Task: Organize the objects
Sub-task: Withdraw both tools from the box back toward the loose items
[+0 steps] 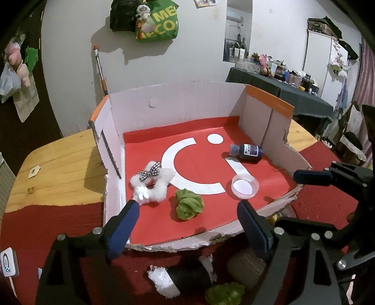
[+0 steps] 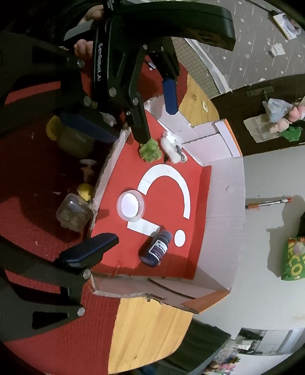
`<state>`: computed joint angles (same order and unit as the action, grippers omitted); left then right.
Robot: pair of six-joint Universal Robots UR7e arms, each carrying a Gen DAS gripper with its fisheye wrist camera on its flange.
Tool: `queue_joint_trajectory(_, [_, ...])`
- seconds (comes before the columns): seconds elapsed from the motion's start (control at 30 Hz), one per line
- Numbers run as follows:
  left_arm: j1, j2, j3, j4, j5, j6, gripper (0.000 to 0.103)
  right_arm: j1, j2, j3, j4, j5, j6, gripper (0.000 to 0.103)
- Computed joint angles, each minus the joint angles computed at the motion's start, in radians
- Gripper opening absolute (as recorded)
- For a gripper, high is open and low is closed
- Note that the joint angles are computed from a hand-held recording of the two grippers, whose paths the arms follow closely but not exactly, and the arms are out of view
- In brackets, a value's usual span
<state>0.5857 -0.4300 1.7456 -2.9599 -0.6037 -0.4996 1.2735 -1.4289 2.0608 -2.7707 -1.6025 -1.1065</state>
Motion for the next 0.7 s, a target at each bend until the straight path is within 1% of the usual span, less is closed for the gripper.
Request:
queue_joint_trajectory(0.3, [-0.011, -0.010, 0.023, 0.009, 0.013, -0.042, 0.091, -0.013, -0.030, 0.026, -0.007, 0.025, -0.005, 0.086])
queue_joint_trajectory(0.33, [-0.014, -0.013, 0.030, 0.007, 0.015, -0.050, 0.092, -0.015, -0.031, 0.029, -0.010, 0.027, -0.005, 0.086])
queue_joint_trajectory(0.4, [-0.017, -0.016, 0.038, 0.005, 0.020, -0.064, 0.098, -0.018, -0.038, 0.037, -0.016, 0.032, -0.006, 0.087])
queue_joint_trajectory(0.47, [-0.025, -0.019, 0.051, 0.001, 0.032, -0.083, 0.100, -0.019, -0.041, 0.044, -0.026, 0.029, -0.004, 0.093])
queue_joint_trajectory(0.7, [-0.043, -0.030, 0.085, -0.014, 0.039, -0.111, 0.103, -0.038, -0.056, 0.054, -0.007, 0.036, 0.008, 0.094])
